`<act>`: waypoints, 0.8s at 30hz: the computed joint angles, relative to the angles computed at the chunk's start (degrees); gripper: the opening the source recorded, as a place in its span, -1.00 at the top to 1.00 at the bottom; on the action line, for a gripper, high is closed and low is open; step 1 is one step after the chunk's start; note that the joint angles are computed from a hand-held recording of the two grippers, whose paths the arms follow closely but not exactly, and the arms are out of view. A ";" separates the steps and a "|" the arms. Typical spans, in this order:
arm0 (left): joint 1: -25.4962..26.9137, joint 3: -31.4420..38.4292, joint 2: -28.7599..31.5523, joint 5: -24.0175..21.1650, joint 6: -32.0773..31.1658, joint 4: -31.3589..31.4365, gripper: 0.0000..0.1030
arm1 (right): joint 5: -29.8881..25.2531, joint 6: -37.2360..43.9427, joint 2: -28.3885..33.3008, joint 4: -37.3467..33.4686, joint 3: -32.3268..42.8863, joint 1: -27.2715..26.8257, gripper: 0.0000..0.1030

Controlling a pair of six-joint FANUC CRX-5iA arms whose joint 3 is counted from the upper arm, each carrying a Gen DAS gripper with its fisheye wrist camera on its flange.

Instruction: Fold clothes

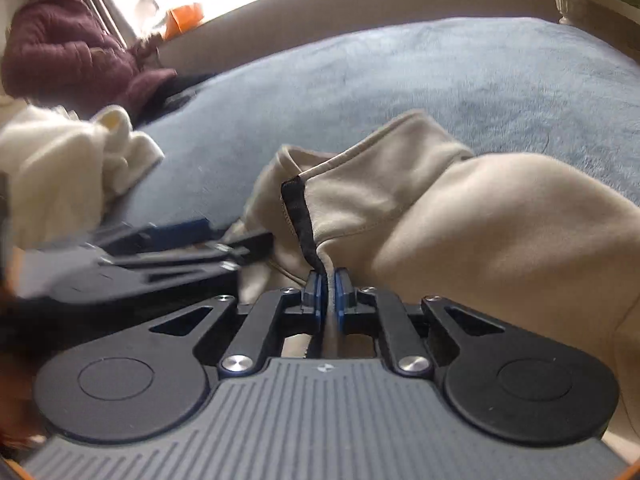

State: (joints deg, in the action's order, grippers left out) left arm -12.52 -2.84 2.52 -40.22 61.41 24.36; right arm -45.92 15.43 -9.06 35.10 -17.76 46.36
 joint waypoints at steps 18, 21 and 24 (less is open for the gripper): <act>-5.48 9.11 6.24 -2.53 7.47 -7.45 -0.41 | -2.94 -12.71 -9.91 4.38 -5.17 -2.86 0.39; -5.18 9.80 7.17 -2.96 11.09 -10.80 -0.44 | -3.29 -9.34 -5.80 1.32 -3.66 -5.75 0.44; -4.43 8.67 6.37 -2.63 9.94 -10.06 -0.44 | -2.48 -8.80 -3.87 0.55 -4.03 -7.11 0.48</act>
